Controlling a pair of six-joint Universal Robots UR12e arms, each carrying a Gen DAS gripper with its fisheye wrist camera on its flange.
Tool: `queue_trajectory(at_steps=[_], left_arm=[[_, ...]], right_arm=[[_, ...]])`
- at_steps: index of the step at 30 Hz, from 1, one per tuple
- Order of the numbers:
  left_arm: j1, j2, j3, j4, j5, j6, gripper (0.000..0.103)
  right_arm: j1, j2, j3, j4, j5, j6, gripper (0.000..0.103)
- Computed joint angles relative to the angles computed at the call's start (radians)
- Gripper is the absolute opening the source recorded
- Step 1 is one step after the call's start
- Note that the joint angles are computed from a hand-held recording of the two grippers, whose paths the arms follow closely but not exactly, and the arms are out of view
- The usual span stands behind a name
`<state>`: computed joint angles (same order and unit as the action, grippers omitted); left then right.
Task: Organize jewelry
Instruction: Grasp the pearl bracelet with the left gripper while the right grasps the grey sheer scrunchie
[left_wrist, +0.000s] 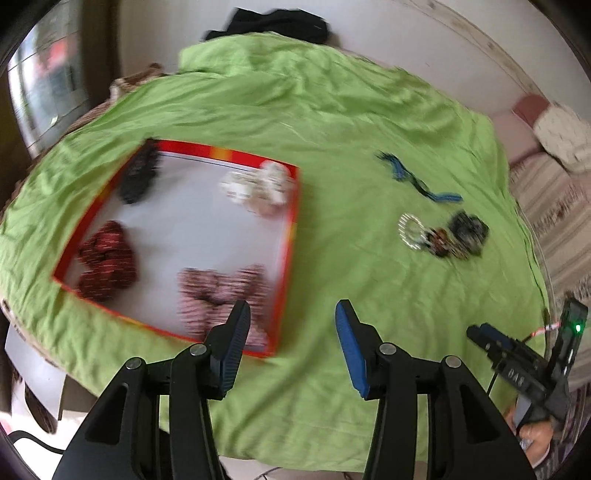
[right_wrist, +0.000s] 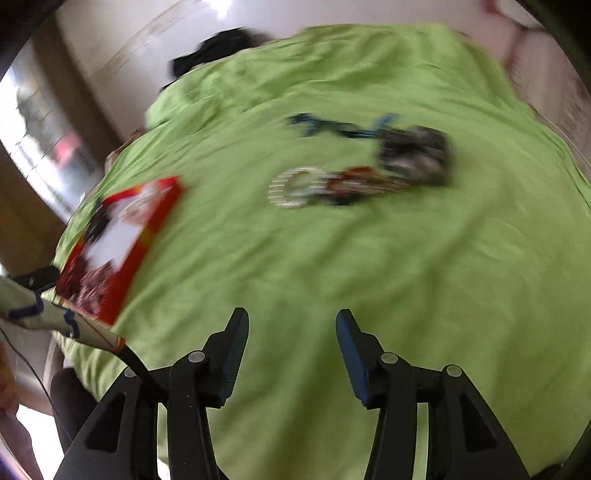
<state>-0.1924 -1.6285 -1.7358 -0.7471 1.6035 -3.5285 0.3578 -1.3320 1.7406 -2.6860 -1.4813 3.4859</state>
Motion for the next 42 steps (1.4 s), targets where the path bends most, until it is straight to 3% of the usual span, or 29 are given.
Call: queue_trajectory(at_steps=[7,11,14,19,21,24,28,33,38,40,42], left_arm=[[-0.046,-0.095,0.109,-0.081,-0.062,0.038,0.047],[-0.063,-0.160,0.179,-0.080,-0.047,0.046,0.047],[-0.058,-0.215,0.237,-0.085,-0.083,0.040,0.047],[-0.047,-0.312,0.334,-0.114,-0.161,0.031,0.046],[-0.042,-0.352,0.375,-0.126,-0.204,0.034,0.039],[-0.038,-0.411,0.439,-0.141,-0.251,0.044,0.036],[-0.037,-0.466,0.498,-0.154,-0.294,0.069,0.035],[-0.032,-0.505,0.536,-0.178,-0.327,0.092,0.034],[-0.022,-0.517,0.535,-0.160,-0.383,0.088,0.034],[-0.016,-0.519,0.532,-0.150,-0.404,0.069,0.033],[-0.018,-0.521,0.533,-0.153,-0.394,0.074,0.021]], right_arm=[[-0.075,-0.042,0.084,-0.056,0.004,0.076,0.055],[-0.102,-0.045,0.104,-0.083,0.036,0.100,0.057],[-0.117,-0.037,0.105,-0.101,0.050,0.106,0.059],[-0.136,-0.004,0.064,-0.119,0.047,0.112,0.065],[-0.145,0.017,0.033,-0.125,0.037,0.118,0.071],[-0.161,0.054,-0.015,-0.140,0.044,0.123,0.077],[-0.182,0.106,-0.079,-0.155,0.078,0.138,0.079],[-0.211,0.161,-0.138,-0.146,0.145,0.195,0.079],[-0.219,0.198,-0.179,-0.122,0.163,0.217,0.079],[-0.218,0.208,-0.192,-0.110,0.164,0.210,0.076],[-0.215,0.219,-0.210,-0.083,0.176,0.186,0.047]])
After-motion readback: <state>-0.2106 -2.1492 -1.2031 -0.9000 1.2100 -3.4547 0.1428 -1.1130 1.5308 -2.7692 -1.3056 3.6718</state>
